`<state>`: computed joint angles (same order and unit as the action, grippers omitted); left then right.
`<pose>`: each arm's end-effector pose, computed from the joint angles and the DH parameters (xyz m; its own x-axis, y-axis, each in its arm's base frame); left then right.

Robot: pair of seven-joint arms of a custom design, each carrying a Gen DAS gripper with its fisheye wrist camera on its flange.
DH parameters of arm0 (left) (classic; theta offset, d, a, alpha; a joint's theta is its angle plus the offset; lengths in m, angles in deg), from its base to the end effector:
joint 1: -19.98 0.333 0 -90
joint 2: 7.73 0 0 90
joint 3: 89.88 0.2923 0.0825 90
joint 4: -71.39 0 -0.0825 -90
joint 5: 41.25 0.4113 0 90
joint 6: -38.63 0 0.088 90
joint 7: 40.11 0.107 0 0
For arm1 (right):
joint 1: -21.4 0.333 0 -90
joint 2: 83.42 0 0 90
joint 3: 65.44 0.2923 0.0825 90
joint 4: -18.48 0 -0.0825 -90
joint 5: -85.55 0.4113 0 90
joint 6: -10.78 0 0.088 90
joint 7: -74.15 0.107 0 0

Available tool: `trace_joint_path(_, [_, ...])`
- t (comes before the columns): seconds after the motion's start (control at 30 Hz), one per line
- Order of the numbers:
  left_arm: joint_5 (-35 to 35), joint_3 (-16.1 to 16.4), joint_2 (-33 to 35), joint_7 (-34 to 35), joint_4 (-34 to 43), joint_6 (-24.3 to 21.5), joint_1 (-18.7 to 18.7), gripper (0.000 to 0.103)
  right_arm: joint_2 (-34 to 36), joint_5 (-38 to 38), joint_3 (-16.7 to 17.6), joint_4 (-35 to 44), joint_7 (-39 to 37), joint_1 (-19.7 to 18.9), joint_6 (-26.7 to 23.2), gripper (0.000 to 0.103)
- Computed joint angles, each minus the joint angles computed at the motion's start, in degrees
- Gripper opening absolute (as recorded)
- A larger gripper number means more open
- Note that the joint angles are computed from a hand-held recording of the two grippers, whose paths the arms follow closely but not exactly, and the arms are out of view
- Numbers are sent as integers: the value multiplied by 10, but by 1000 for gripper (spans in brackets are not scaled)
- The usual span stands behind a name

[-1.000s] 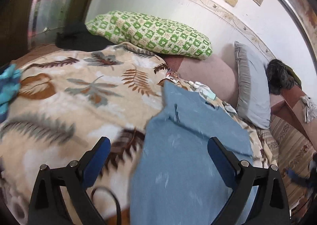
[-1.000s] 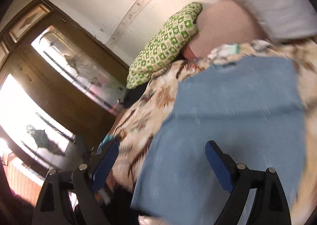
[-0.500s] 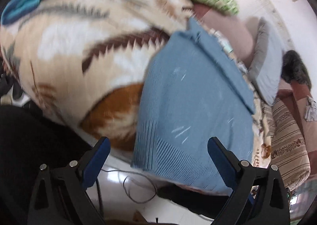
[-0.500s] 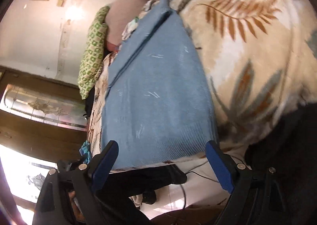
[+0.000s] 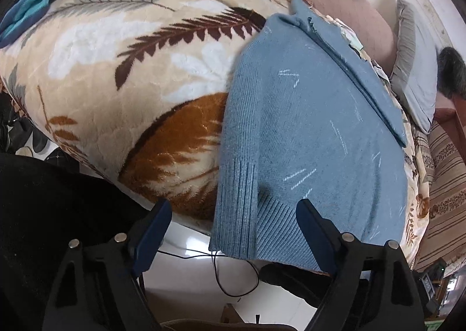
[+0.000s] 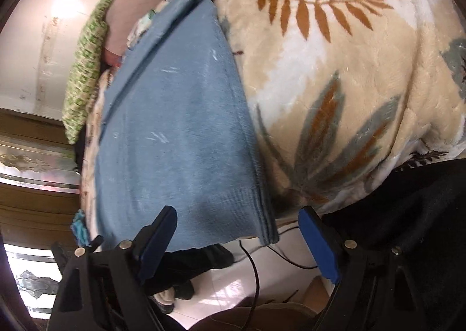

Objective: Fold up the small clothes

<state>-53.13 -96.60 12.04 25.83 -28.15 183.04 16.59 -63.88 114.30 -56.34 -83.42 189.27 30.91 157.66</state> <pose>0.6911 -0.1140 0.3924 0.3135 -0.8770 0.3641 -0.8613 -0.4241 -0.2799 0.6625 0.2062 0.3786 -0.3720 -0.7469 -0.5511 -0.8599 0.5009 -0.0984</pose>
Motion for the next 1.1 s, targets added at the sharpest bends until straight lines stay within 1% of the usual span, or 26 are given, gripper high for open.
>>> trace_joint_path(0.07, [4,1,-1,0,-2,2,-1,87,8,-6,-1,7,3,2,-4,87])
trace_joint_path(0.1, [8,3,-1,-3,-3,3,-3,87,10,-11,-2,8,6,4,-5,85])
trace_joint_path(0.17, [13,6,0,-11,-1,-2,-3,87,16,-13,-1,13,9,3,-11,78])
trace_joint_path(0.23, [12,6,9,-16,11,-17,-2,87,21,-5,4,16,5,-2,-19,70])
trace_joint_path(0.3, [6,4,5,-14,4,-12,1,87,26,1,7,22,4,-3,-21,66])
trace_joint_path(0.37, [15,6,-4,-16,-6,7,-3,87,20,3,8,14,2,-3,-15,65])
trace_joint_path(0.43, [29,9,-6,-20,-9,13,-8,87,14,8,7,4,-2,-4,-9,65])
trace_joint_path(0.5, [22,6,5,-18,6,-10,-4,87,19,10,6,8,4,-5,-20,65])
trace_joint_path(0.57, [11,1,14,-11,16,-26,1,87,22,20,9,8,-7,-9,-19,65])
trace_joint_path(0.6, [11,0,18,-5,21,-34,1,84,24,30,14,9,-21,-13,-16,65])
trace_joint_path(0.63, [15,0,18,1,23,-37,0,58,22,38,17,8,-32,-15,-12,54])
trace_joint_path(0.67, [25,2,23,8,33,-47,-3,32,19,31,15,6,-33,-11,-10,47])
trace_joint_path(0.7, [31,2,27,14,40,-54,-5,30,18,19,10,8,-27,-5,-13,38])
trace_joint_path(0.73, [31,2,27,15,39,-52,-6,26,18,16,9,8,-28,-4,-15,37])
trace_joint_path(0.77, [32,2,27,19,39,-50,-6,19,18,19,10,7,-30,-5,-14,35])
trace_joint_path(0.83, [35,2,26,24,40,-48,-8,9,16,25,12,5,-38,-7,-13,27])
trace_joint_path(0.87, [38,2,24,24,39,-45,-10,8,14,30,14,3,-42,-7,-10,24])
trace_joint_path(0.9, [41,3,20,26,36,-37,-11,7,8,40,17,-3,-54,-10,-5,17])
trace_joint_path(0.93, [41,3,15,29,33,-30,-11,7,2,44,18,-7,-59,-9,2,14])
trace_joint_path(1.03, [40,2,-6,40,24,-1,-10,6,-26,59,15,-22,-76,-9,28,10])
trace_joint_path(1.1, [28,-1,-19,47,24,20,-6,6,-46,61,9,-26,-82,-7,49,10])
